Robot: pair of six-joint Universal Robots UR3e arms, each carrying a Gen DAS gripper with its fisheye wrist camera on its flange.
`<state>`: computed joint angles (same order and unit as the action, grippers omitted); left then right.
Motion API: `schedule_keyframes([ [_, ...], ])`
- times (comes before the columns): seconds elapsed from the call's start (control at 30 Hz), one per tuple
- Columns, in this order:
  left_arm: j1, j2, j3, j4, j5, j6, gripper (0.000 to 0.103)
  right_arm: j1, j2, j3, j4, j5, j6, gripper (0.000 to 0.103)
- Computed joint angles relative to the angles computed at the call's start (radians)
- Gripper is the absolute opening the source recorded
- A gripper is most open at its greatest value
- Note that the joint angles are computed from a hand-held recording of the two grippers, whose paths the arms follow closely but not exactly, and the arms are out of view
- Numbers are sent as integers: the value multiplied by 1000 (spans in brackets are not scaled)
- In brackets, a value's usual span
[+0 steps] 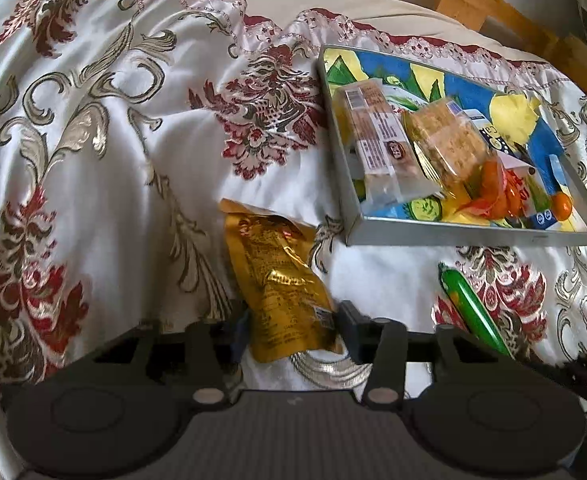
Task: Organize snacks
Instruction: 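Lift and carry the gold packet with left tool while right tool carries the green stick to the tray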
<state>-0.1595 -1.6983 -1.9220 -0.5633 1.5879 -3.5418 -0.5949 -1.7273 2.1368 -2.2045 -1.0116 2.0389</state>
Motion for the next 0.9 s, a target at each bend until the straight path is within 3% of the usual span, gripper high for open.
schedule_keyframes([
  [0.07, 6, 9, -10, 8, -1, -9, 65, -1, 1, 21, -33, 21, -13, 38],
  [0.23, 22, 0, -28, 58, 1, -45, 73, -1, 25, 59, -108, 82, -30, 40],
  [0.33, 7, -48, 5, 69, 28, -39, 75, 20, 47, 73, -162, 91, -23, 34],
  [0.4, -12, -84, 40, 63, 57, -23, 74, 30, 49, 84, -193, 89, -17, 27],
  [0.43, -23, -97, 56, 53, 75, -19, 67, 29, 48, 85, -194, 94, -17, 22],
  [0.57, -21, -84, 51, 48, 69, -28, 55, 29, 39, 82, -180, 96, -22, 21],
  [0.9, -69, 5, 12, 13, 2, -89, 50, -43, -116, 125, -81, 81, -110, 19],
])
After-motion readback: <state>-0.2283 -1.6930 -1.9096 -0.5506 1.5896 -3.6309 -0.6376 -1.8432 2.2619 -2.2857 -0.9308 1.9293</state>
